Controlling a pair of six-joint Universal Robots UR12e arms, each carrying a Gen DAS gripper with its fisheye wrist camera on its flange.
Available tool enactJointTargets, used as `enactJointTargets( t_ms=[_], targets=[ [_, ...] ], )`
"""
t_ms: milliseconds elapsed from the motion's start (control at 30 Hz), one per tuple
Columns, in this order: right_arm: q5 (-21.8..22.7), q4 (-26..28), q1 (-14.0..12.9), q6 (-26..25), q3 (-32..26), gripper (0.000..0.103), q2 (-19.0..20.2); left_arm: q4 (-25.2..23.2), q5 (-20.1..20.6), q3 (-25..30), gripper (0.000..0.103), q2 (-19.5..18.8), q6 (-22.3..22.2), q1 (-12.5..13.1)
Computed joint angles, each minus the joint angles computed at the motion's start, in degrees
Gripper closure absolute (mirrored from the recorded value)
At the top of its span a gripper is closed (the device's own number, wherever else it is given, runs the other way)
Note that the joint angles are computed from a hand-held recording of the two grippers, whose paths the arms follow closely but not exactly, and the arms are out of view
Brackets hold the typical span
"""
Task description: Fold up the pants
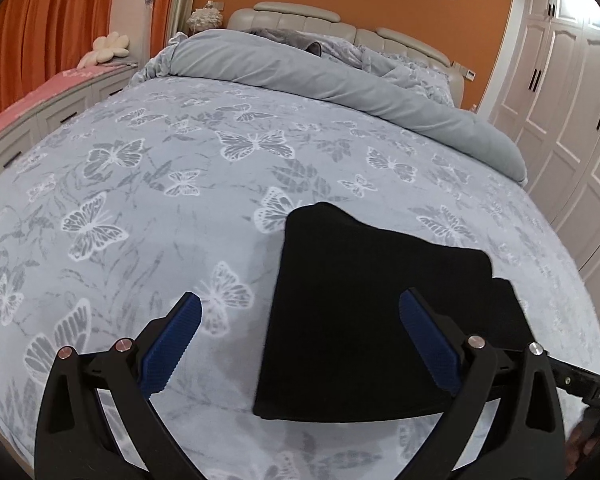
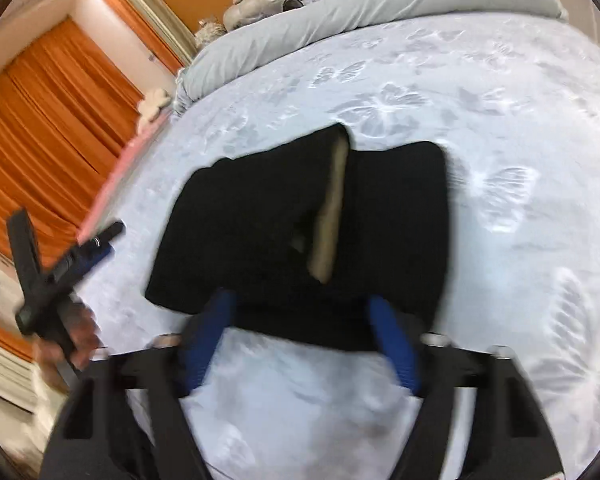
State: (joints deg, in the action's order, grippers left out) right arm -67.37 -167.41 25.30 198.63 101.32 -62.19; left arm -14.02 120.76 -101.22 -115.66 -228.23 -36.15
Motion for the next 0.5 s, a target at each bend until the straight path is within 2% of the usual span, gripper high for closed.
enactJointTargets(
  t_ms=[67,167,233,267,333,400,433,467,500],
  targets=[
    [-1.09,3.64,0.54,1.46,-2.16,0.027,0.77,0.25,-0.15,0.13,0.006,-0.05,0.08,-0.08],
    [0.29,3.02,0.49,3.31,-2.47,0.027,0.62,0.1,0.67,0.25,0.006,0.02,0.14,-0.24],
    [1.71,6.55,-0.12,1.15,-2.51,0.027,-0.45,0.09,1.39,0.04,0.006,0.22,-0.18,-0.25],
    [3.24,9.94,-0.43,-1.49,-2.51,0.027,-1.31,0.15,1.57,-0.18,0.006,0.4,-0.37,-0.2],
    [5.91,11.22,-1.05,-6.4,-1.31,0.027,-3.19,0.04,1.58,-0.84,0.006,0.94,-1.21,0.07],
    [7.8,7.64,-1.56,-7.48,0.61,0.026,-4.79,-0.01,1.54,-1.43,0.006,1.32,-2.25,0.34],
    [9.31,3.42,-2.0,-6.48,1.6,0.024,-5.15,-0.34,1.54,-1.55,0.006,1.43,-2.86,0.46],
    [9.84,-0.4,-2.24,-4.64,1.98,0.016,-4.87,-0.61,1.36,-1.63,0.006,1.49,-3.48,0.59],
    [9.5,-3.24,-2.38,-2.81,2.07,0.015,-4.35,-0.74,1.01,-1.61,0.006,1.49,-4.07,0.72]
  ],
)
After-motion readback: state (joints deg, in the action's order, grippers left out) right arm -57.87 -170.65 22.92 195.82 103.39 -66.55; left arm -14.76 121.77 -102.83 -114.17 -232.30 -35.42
